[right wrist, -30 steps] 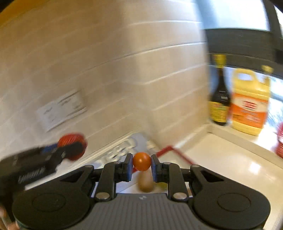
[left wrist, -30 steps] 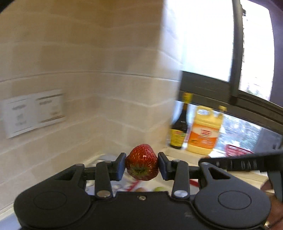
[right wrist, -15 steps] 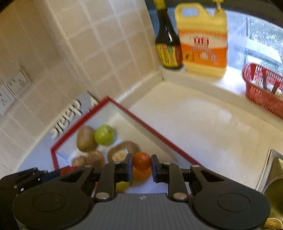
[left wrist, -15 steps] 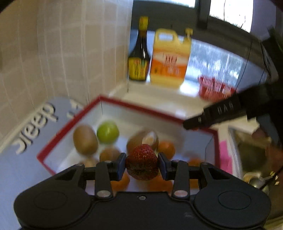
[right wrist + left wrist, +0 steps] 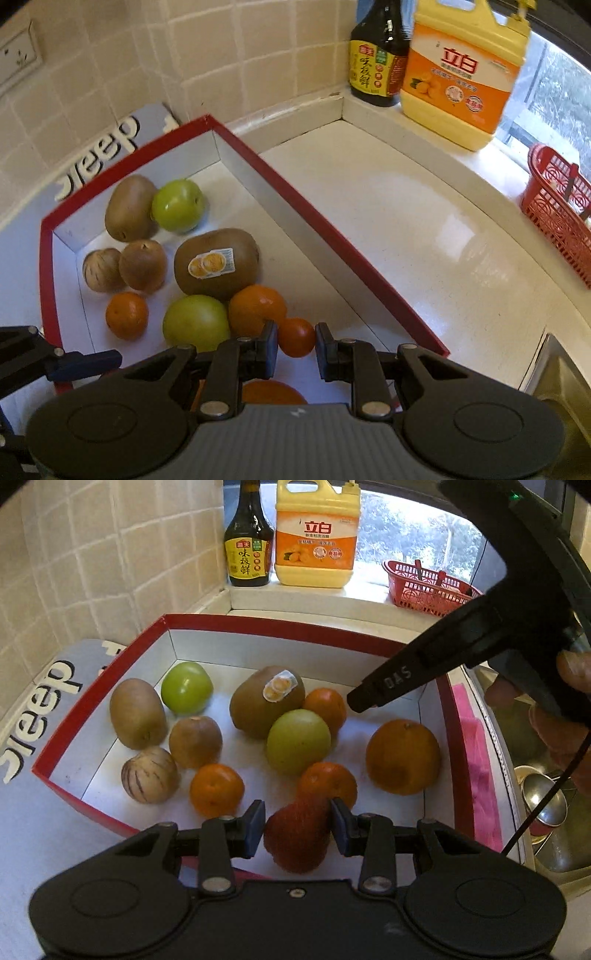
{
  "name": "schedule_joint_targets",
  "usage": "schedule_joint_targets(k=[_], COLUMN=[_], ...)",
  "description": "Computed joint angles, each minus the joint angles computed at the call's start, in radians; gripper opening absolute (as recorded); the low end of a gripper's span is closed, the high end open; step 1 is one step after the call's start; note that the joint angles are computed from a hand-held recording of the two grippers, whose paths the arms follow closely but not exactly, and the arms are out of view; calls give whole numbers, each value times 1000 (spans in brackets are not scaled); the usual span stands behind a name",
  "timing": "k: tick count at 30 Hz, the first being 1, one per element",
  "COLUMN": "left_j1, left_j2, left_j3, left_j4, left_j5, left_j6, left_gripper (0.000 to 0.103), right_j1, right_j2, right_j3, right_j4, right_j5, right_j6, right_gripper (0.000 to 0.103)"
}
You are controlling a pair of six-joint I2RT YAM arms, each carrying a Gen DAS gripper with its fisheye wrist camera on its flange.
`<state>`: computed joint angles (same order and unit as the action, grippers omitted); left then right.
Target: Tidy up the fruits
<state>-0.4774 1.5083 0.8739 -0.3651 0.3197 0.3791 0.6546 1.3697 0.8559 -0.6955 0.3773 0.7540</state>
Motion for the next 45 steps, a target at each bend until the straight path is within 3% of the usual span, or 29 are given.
schedule_joint_targets(k=[8,11,17,20,31,35,39,45], left_j1=[5,13,28,35,60,64,6,-26], left_j2=[-5,-13,-50,-79,-295,-398,-500,-669], left_j3=[-12,-15,-27,-33,-114,-148,-165,-162], left_j4=[13,14,8,-3,-55,-89,-139,-244], left_j5=[5,17,22,18,19,-25,-202,-340], left_j6=[5,-5,-11,-24,-67,-139,-254,-314], left_gripper=[48,57,66,71,72,80,80,80], right_j1=[14,10,3,18,153,226,312,441], right_j2=[46,43,17,-8,-133,-138,-124,-71], right_j3=[22,20,0,-12,-45,-15,29,111], right_j4=[1,1,0,-7,-73,-116,-165,-229], right_j5=[8,10,-1,4,21,57,105,169], right_j6=[-5,-11,15,44,202,248,296,379], right_gripper=[24,24,31,32,42,48,56,64])
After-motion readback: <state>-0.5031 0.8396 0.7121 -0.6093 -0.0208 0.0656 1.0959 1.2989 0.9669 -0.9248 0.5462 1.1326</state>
